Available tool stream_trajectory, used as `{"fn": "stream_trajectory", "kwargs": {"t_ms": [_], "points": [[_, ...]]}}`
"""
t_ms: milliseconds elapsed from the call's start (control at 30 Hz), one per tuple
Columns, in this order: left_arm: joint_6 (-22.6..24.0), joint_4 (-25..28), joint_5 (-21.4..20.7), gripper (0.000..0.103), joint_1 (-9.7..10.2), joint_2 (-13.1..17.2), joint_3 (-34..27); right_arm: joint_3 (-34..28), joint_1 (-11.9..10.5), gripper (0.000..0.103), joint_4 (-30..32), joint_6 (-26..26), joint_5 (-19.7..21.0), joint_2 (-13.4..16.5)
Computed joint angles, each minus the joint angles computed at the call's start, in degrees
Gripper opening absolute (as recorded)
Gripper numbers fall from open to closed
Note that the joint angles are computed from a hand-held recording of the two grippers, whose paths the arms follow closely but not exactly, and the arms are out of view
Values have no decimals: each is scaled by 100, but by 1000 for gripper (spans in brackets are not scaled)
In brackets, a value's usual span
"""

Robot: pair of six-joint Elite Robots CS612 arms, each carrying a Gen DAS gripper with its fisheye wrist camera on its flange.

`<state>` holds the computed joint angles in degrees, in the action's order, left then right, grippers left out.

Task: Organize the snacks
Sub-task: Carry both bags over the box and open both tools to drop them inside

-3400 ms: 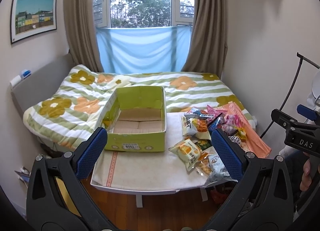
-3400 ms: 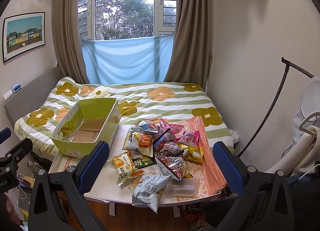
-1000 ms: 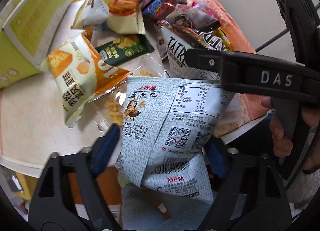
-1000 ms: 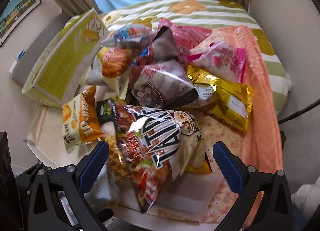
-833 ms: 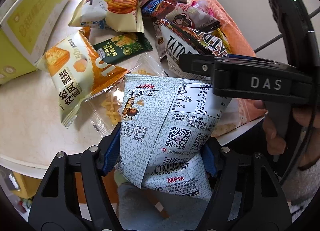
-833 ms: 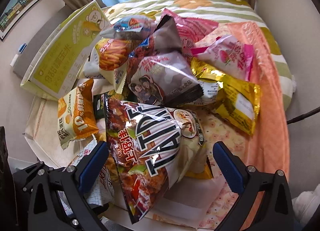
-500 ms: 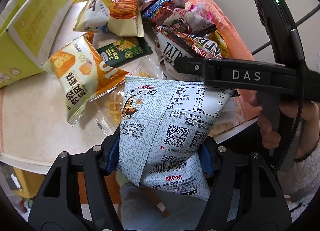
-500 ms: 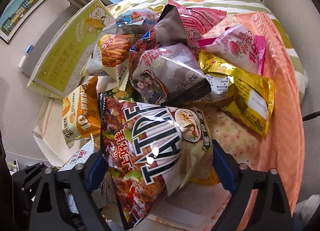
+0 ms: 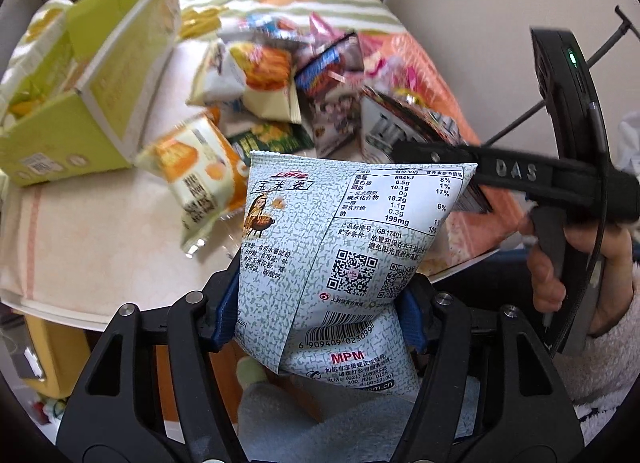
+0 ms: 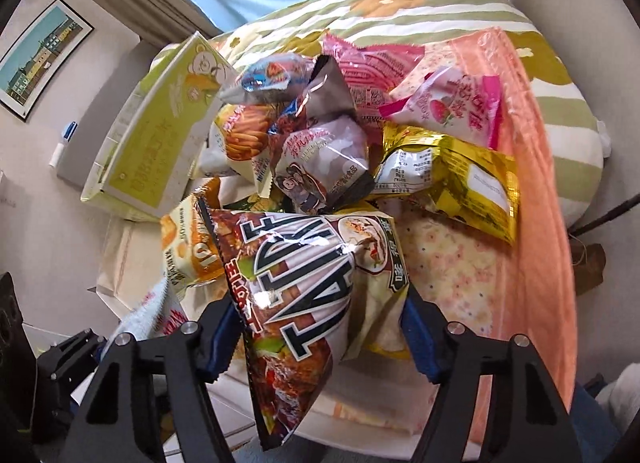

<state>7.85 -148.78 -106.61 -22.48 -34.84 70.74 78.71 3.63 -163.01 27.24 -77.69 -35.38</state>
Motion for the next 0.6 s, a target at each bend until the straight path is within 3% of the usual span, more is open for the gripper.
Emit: {"fn": "stream_trajectory", "kwargs": {"t_ms": [300, 600], "points": [[-365, -887, -90, 61, 148, -194, 136, 337, 154, 66, -192, 26, -524, -444], [-411, -1021, -254, 61, 517, 90, -614, -123, 407, 66, -413, -11, -1057, -435]]}}
